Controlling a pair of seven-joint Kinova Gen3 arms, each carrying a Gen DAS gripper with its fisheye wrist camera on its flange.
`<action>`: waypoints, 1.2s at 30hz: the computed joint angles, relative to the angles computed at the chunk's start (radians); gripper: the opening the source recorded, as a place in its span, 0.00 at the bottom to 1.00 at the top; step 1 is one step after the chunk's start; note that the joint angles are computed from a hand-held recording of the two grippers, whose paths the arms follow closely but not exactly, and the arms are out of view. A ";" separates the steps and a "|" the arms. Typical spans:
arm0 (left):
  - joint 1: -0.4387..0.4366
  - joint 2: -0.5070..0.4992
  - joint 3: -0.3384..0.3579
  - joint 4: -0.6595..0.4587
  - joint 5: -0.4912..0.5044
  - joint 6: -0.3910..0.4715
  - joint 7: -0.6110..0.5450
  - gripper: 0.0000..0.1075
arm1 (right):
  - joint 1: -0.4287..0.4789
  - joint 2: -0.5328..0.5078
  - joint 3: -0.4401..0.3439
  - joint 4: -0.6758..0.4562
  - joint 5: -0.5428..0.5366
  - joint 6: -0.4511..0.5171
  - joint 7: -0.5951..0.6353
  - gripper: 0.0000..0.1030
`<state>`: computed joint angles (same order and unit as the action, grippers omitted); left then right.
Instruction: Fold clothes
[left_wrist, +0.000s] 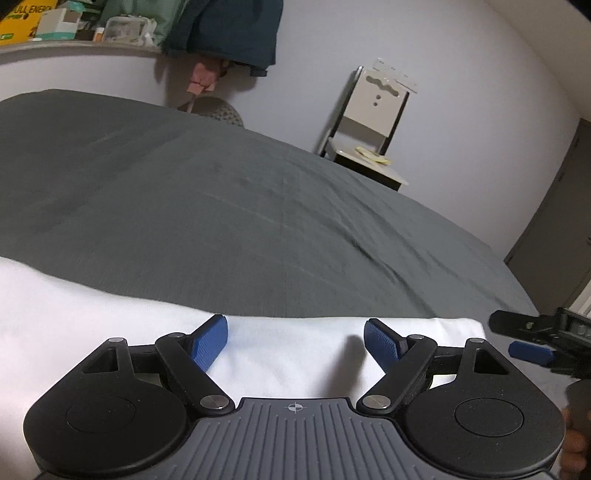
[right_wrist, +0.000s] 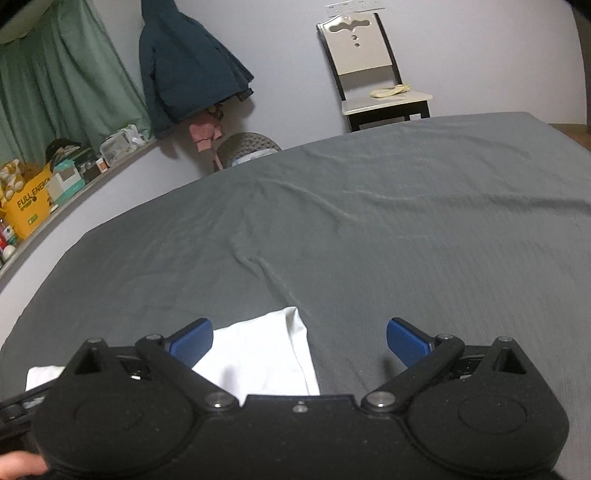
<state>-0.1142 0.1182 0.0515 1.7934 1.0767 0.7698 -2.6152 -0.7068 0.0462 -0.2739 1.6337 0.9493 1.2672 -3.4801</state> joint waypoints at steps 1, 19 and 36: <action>-0.008 -0.015 -0.008 0.003 -0.015 0.021 0.011 0.77 | -0.002 -0.002 -0.001 0.002 0.003 0.004 -0.006 0.98; -0.129 -0.124 -0.138 0.054 -0.178 0.397 0.112 0.77 | 0.112 -0.135 -0.049 0.125 -0.125 -0.198 -0.093 0.98; -0.195 -0.121 -0.182 -0.056 -0.188 0.552 0.399 0.77 | 0.223 -0.225 -0.147 0.126 -0.445 -0.332 -0.268 0.99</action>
